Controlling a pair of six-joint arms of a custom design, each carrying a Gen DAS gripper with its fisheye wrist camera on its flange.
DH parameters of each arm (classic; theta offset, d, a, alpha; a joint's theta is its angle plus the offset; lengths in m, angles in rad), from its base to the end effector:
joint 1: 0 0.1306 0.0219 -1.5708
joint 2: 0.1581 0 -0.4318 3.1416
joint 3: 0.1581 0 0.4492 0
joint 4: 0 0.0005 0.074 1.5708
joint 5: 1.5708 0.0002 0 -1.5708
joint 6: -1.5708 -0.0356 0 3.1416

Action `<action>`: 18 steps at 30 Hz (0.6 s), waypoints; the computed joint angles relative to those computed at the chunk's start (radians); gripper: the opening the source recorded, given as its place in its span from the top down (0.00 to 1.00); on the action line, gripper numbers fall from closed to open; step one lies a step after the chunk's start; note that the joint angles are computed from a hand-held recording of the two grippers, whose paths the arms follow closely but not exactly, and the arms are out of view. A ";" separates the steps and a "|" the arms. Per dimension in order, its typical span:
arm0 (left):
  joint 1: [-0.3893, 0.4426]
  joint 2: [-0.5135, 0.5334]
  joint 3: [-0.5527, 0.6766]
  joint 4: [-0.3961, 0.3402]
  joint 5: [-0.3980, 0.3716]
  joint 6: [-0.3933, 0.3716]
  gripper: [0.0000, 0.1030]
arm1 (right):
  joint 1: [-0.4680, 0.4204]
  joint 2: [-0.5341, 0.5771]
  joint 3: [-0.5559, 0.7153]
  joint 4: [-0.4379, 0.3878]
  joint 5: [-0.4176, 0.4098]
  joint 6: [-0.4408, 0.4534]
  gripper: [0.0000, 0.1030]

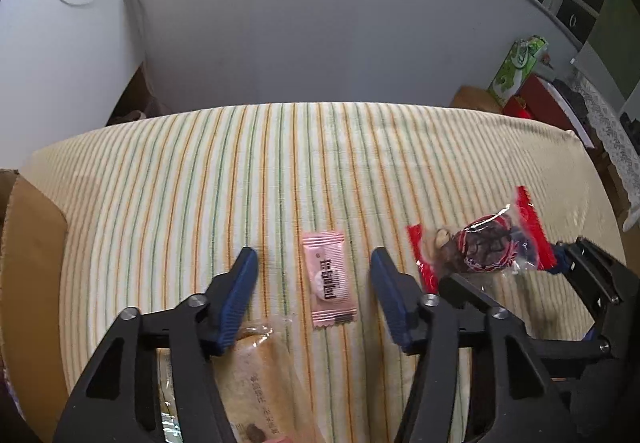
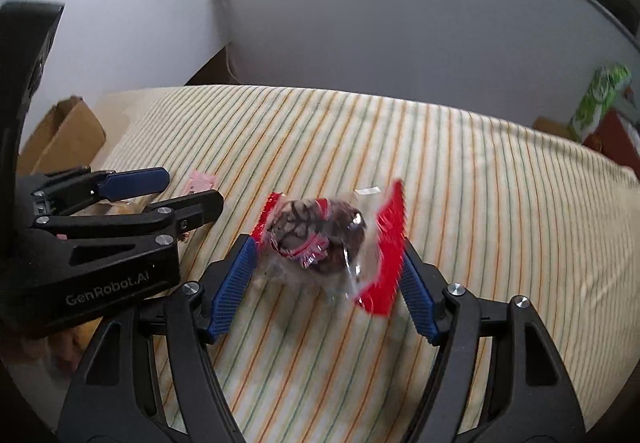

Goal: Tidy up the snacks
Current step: 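Close the left gripper on the pink candy while the right grasps the red-wrapped chocolate, then lift both candies and carry them over the cardboard box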

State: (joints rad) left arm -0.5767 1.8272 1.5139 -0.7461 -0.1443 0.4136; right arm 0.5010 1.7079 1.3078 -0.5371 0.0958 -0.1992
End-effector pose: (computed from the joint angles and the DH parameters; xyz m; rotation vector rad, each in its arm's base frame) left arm 0.5695 -0.3650 0.2920 0.1641 2.6157 -0.1589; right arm 0.5508 0.2972 0.2804 -0.3383 2.4870 0.1692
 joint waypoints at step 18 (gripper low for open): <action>0.015 -0.101 -0.121 0.126 0.077 0.008 0.82 | 0.002 -0.132 -0.142 0.088 0.034 -0.044 0.52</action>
